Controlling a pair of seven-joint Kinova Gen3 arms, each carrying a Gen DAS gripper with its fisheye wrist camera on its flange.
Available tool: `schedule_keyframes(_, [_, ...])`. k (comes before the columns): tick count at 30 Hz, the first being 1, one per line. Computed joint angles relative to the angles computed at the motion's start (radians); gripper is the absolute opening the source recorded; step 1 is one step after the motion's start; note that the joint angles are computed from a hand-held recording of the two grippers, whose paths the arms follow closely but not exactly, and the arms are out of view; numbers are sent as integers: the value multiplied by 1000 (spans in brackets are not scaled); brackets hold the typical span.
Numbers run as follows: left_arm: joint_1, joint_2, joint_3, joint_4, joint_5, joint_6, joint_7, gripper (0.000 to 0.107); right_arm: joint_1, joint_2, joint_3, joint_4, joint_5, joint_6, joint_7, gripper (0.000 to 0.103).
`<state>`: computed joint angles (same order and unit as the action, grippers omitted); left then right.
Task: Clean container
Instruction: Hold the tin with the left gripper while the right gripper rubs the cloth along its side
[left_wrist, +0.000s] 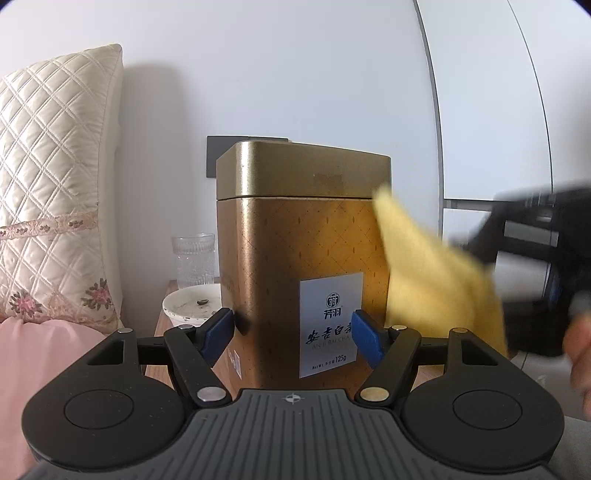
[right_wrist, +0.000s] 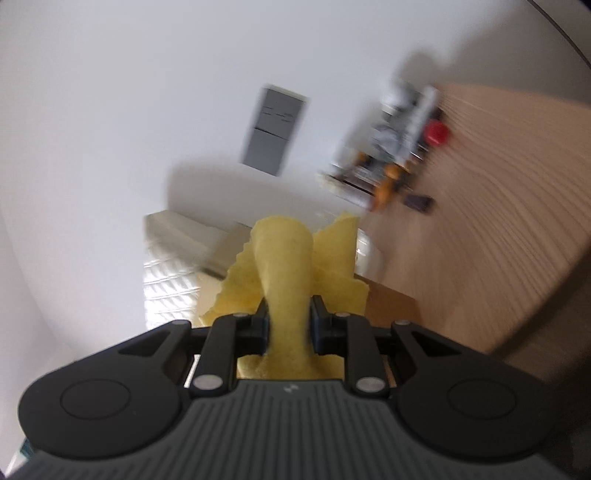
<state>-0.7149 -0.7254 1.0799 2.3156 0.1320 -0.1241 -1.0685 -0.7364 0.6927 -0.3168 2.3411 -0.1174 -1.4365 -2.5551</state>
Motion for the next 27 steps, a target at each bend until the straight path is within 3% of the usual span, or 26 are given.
schedule_keyframes(2, [-10, -1, 9, -30, 5, 24, 4, 73, 17, 24, -16, 0, 9, 15, -54, 23])
schedule_keyframes(4, [-9, 50, -26, -60, -23, 30, -23, 73, 21, 36, -18, 1, 14, 26, -80, 23])
schedule_keyframes(6, [-8, 125, -74, -102, -61, 35, -69, 73, 20, 26, -12, -1, 18, 35, -81, 23])
schedule_keyframes(13, [-2, 193, -112, -207, -58, 103, -144, 73, 16, -36, 9, -7, 39, -13, -28, 23])
schedule_keyframes(18, [-44, 127, -38, -228, -12, 137, -116, 74, 24, 2, -7, -8, 34, -5, -52, 23])
schedule_keyframes(21, [-52, 156, -39, -206, -27, 97, -126, 73, 37, 25, -8, -17, 48, 37, -80, 23])
schedule_keyframes(27, [-54, 193, -35, -255, -48, 114, -160, 73, 70, -16, 17, -43, 102, 69, -62, 23])
